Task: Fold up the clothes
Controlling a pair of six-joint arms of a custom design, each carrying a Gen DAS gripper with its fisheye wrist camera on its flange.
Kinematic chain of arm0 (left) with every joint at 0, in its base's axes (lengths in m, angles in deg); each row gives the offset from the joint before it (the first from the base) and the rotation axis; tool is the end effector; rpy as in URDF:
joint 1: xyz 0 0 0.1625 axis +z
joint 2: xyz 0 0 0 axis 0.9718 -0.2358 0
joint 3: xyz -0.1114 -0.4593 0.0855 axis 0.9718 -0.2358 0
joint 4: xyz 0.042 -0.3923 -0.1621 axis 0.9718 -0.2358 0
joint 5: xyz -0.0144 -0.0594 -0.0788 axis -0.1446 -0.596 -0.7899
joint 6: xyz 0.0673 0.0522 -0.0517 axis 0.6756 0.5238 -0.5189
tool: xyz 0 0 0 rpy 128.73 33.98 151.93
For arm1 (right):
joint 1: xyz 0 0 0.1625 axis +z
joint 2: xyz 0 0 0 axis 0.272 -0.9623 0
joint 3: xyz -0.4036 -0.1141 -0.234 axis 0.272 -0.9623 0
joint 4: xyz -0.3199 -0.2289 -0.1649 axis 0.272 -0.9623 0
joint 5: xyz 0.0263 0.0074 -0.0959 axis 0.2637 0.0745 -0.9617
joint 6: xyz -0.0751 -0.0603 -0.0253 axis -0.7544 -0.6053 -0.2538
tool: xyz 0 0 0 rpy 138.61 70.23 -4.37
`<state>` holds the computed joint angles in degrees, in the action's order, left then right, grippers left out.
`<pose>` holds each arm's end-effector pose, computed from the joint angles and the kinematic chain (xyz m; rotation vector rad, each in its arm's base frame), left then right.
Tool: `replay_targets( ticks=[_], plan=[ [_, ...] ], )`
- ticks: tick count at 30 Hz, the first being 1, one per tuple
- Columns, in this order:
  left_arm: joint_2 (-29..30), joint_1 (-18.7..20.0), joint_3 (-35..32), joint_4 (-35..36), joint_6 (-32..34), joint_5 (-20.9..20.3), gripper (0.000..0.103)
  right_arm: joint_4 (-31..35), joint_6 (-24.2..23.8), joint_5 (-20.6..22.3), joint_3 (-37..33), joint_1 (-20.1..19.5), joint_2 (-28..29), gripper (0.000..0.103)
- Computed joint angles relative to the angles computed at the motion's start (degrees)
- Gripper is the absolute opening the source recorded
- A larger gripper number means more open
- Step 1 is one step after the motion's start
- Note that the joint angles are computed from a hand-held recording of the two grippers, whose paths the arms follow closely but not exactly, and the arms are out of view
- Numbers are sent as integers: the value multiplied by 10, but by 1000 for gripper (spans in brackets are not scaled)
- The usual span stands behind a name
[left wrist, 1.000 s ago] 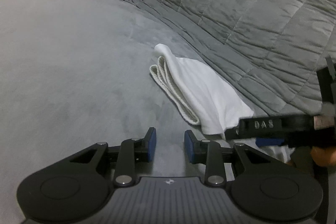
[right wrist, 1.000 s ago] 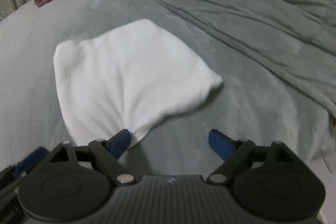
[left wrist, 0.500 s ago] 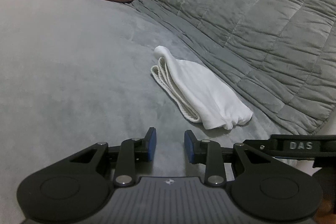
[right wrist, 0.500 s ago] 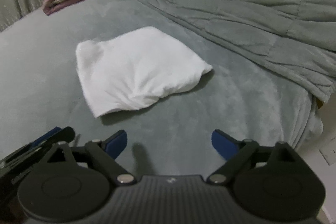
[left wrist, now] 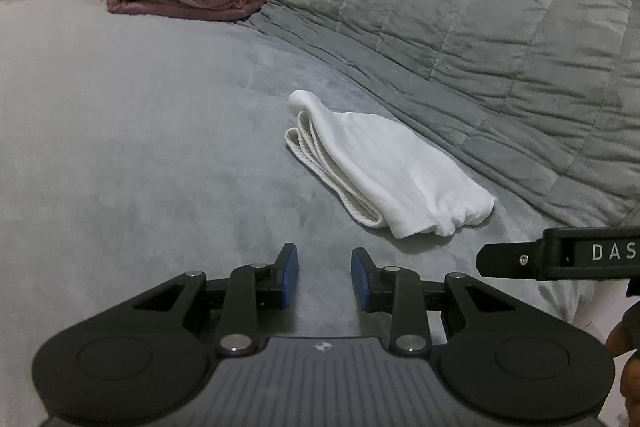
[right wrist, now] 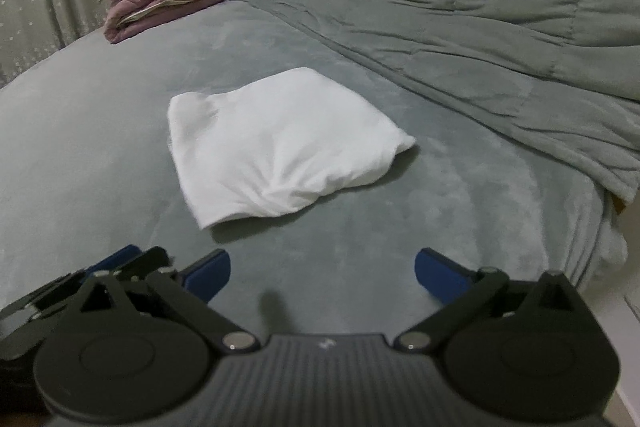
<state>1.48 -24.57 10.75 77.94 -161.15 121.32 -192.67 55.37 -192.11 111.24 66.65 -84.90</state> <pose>-0.3420 -0.7219 -0.1328 0.6952 2.6365 -1.0835 -0.0090 -0.6542 0.2936 -0.0098 -2.1350 0.9723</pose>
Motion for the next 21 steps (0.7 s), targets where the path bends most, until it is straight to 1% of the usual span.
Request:
replay_targets(
  ticks=[4,5,10,13,16,17,18,19,21],
  plan=[
    [4,-6,-3,-2,16,-17,33,6,-9,-14,-6,4,6,103],
    [5,-6,-3,-2,19,-18,35,5,-10,-18,-7,5,8,103],
    [10,-12,-8,1,38,-29,42,8,-3,-18,-6,3,6,103],
    [16,-16,-19,12,52,-32,50,9,-1,-25,-8,3,8,103],
    [27,-21,-43,39,67,-43,69,6,2,-25,-8,2,9,103],
    [32,-26,-53,51,70,-60,85,7,3,-23,-8,1,8,103],
    [35,-30,-61,57,68,-77,99,8,4,-22,-8,1,8,103],
    [35,-33,-61,56,63,-90,101,8,5,-20,-8,0,7,103],
    [27,-34,-53,54,50,-93,101,4,7,-16,-6,-1,6,103]
  ],
)
